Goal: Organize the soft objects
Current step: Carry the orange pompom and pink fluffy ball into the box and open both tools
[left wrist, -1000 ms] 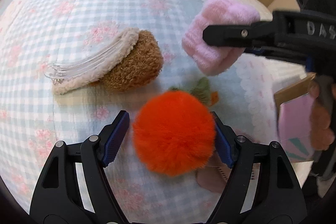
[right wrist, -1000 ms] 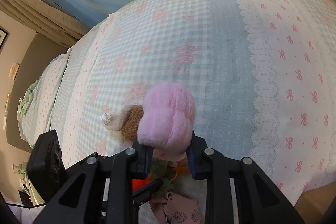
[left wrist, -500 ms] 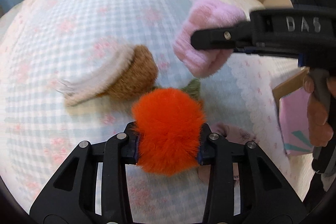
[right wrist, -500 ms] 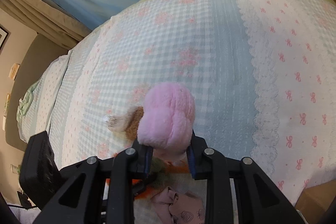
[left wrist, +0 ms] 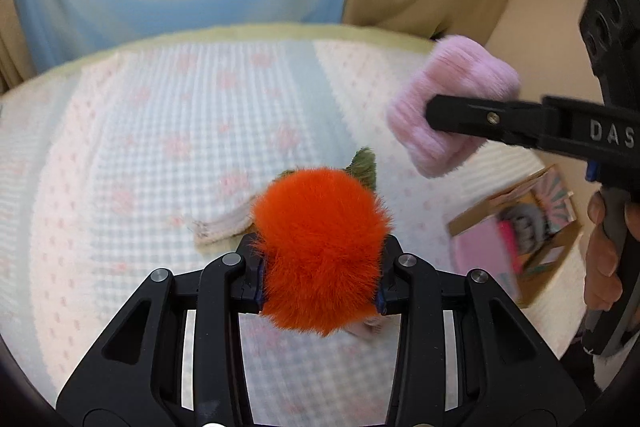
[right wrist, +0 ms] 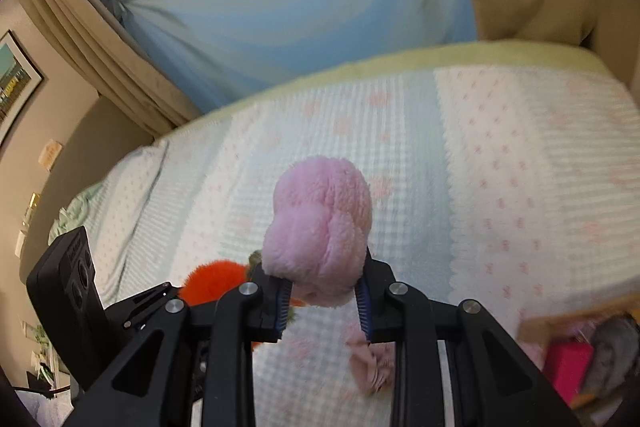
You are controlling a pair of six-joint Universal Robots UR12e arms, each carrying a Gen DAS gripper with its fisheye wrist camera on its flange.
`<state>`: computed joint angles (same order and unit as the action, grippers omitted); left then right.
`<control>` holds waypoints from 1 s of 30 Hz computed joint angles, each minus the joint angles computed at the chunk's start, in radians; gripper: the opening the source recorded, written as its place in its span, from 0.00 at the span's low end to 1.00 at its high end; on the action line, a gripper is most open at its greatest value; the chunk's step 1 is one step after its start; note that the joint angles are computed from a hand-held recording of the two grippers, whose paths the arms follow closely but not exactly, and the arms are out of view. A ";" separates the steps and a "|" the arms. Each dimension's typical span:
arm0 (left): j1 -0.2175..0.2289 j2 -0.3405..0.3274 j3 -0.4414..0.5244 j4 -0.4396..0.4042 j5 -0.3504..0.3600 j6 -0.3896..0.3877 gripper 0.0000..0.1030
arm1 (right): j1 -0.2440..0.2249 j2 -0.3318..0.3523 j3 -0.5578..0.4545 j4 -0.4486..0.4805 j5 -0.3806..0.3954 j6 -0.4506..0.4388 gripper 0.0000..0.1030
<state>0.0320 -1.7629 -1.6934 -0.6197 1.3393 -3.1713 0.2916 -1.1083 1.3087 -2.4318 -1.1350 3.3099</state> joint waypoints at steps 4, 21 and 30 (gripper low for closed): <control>-0.014 0.049 0.031 -0.052 -0.016 -0.010 0.33 | -0.009 -0.091 0.045 0.001 -0.050 0.042 0.25; -0.237 0.053 0.186 -0.114 0.071 -0.146 0.33 | -0.197 -0.373 0.263 0.046 -0.111 -0.053 0.25; -0.356 -0.057 0.255 -0.155 0.146 -0.296 0.33 | -0.324 -0.379 0.296 0.194 -0.068 -0.216 0.25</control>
<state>-0.3244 -1.8202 -1.4381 -0.7752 1.4851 -3.4674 -0.0322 -1.4869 1.6051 -2.2381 -1.2032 3.0938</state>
